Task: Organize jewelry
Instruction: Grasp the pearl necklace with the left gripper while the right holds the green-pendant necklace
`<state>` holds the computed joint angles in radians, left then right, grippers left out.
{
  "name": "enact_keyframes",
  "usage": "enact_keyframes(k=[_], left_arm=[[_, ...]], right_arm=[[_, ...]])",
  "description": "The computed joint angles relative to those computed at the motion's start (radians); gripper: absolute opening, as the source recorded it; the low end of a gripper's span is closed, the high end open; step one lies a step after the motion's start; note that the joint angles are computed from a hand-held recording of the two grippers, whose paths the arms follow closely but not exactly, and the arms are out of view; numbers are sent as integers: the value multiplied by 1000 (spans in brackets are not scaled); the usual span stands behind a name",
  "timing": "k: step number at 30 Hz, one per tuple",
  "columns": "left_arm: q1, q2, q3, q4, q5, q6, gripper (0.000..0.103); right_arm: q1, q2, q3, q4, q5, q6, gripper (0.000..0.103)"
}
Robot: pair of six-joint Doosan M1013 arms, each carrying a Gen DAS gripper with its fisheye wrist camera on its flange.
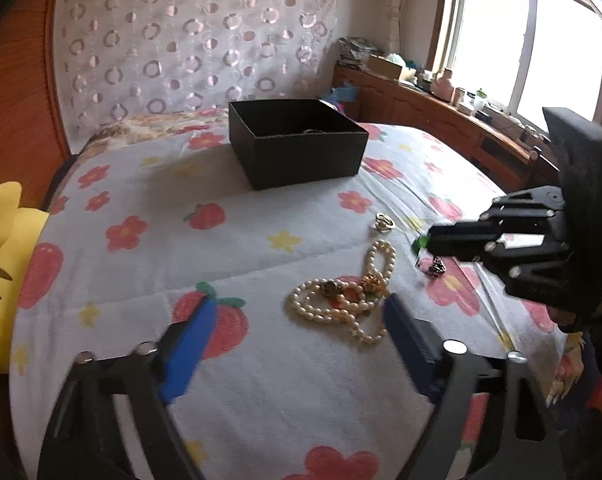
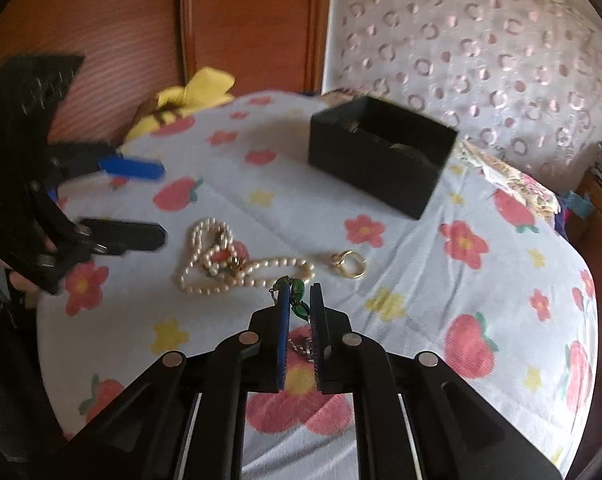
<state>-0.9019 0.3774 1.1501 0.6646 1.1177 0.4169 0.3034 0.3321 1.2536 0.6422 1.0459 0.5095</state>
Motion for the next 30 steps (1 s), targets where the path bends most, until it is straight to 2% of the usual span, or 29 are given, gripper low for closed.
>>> enact_keyframes(k=[1,6,7,14,19,20,21,22,26,27,30], left_arm=[[2,0,-1,-6,-4,3,67],[21,13,-20,-60,6,30,31],[25,15,-23,-70,8,37,28],[41,44,-62,-124,50,108,26],[35,73,-101,-91,100,169,26],[35,76,-107,-89,108,176,24],[35,76,-109,-94,104,186,10],[36,75,-107,-104,93,196,8],[30,68,-95,-101,73,201,6],[24,63,-88,-75,69,182,0],[17,47,-74,-57,44,151,0]], right_arm=[[-5,-4,2,16,-4,-2,11],[-23,-15,-3,68,-11,-12,11],[-25,-16,-4,74,-12,-13,11],[-30,-22,-3,93,-16,-25,11],[-30,-22,-3,95,-16,-26,11],[-30,-22,-3,95,-16,-26,11],[-30,-24,-1,96,-17,-28,11],[-31,-25,0,97,-17,-28,11],[-29,-26,2,96,-18,-27,11],[-29,-26,2,96,-18,-27,11],[-30,-27,3,97,-19,-28,11]])
